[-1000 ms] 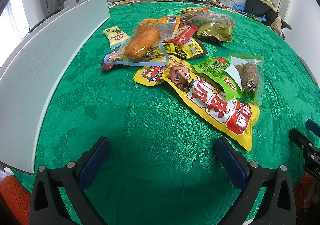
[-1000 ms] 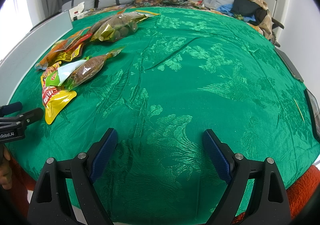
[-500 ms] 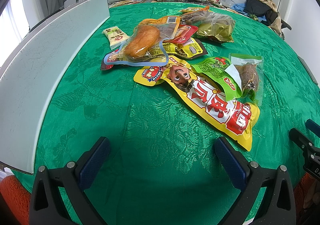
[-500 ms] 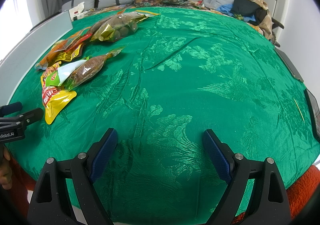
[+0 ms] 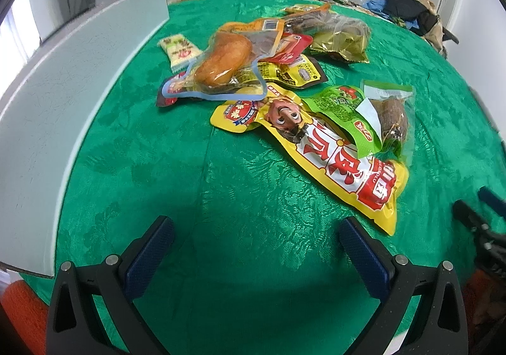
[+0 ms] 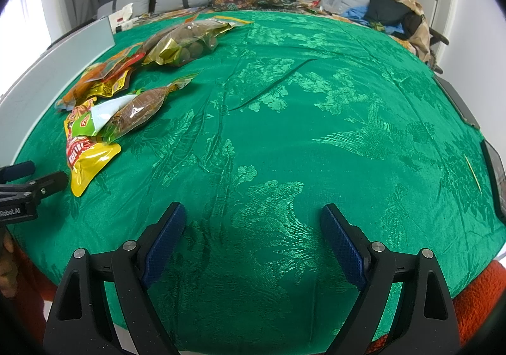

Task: Organize snacks
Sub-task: 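Grasp the yellow cartoon-face bag with the left tool and lift it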

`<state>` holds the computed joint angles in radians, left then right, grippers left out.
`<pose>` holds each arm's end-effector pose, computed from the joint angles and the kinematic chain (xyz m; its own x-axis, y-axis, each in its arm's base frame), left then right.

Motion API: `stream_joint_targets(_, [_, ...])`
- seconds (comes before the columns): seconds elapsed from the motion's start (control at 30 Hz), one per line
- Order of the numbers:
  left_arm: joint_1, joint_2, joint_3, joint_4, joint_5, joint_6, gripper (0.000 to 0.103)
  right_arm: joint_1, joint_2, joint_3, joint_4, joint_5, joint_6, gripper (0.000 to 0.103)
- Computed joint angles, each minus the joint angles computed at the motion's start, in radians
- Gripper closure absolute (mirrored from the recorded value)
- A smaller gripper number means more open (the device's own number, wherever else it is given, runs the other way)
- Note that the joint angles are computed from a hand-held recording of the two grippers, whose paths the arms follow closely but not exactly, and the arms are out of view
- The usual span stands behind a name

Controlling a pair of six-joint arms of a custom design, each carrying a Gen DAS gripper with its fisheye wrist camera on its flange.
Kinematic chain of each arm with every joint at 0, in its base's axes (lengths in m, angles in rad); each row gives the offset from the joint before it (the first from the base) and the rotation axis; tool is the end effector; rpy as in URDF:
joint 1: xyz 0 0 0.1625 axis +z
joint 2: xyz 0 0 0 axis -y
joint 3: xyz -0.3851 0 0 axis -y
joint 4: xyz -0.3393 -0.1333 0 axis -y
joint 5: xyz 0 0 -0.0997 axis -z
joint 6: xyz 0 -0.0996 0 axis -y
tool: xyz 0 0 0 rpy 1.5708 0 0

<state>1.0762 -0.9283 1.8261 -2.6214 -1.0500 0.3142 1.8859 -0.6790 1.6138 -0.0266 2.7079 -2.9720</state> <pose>-0.1020 -0.5744 0.1353 -0.6153 0.5970 -0.5147 0.6932 0.7207 0.0072 0.1798 -0.4130 0.0371 -0.6056 0.5213 0.6013 -0.1442 0.6712 -0.7271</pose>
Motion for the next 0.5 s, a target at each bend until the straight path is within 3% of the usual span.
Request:
stream_joint_targets(0.17, [0.042, 0.001, -0.153, 0.202, -0.138, -0.14, 0.001, 0.0, 0.0, 0.001, -0.001, 0.0, 0.0, 0.013])
stream_joint_targets(0.3, [0.026, 0.038, -0.224, 0.28, -0.2, -0.19, 0.001, 0.001, 0.0, -0.001, -0.001, 0.003, 0.0, 0.013])
stream_joint_targets(0.37, [-0.006, 0.073, -0.219, 0.262, -0.16, -0.187, 0.001, 0.0, -0.002, -0.001, 0.0, 0.003, -0.001, 0.013])
stream_joint_targets(0.5, [-0.048, 0.145, -0.218, 0.227, -0.011, -0.167, 0.0, 0.0, -0.001, -0.004, 0.004, 0.002, 0.0, 0.013])
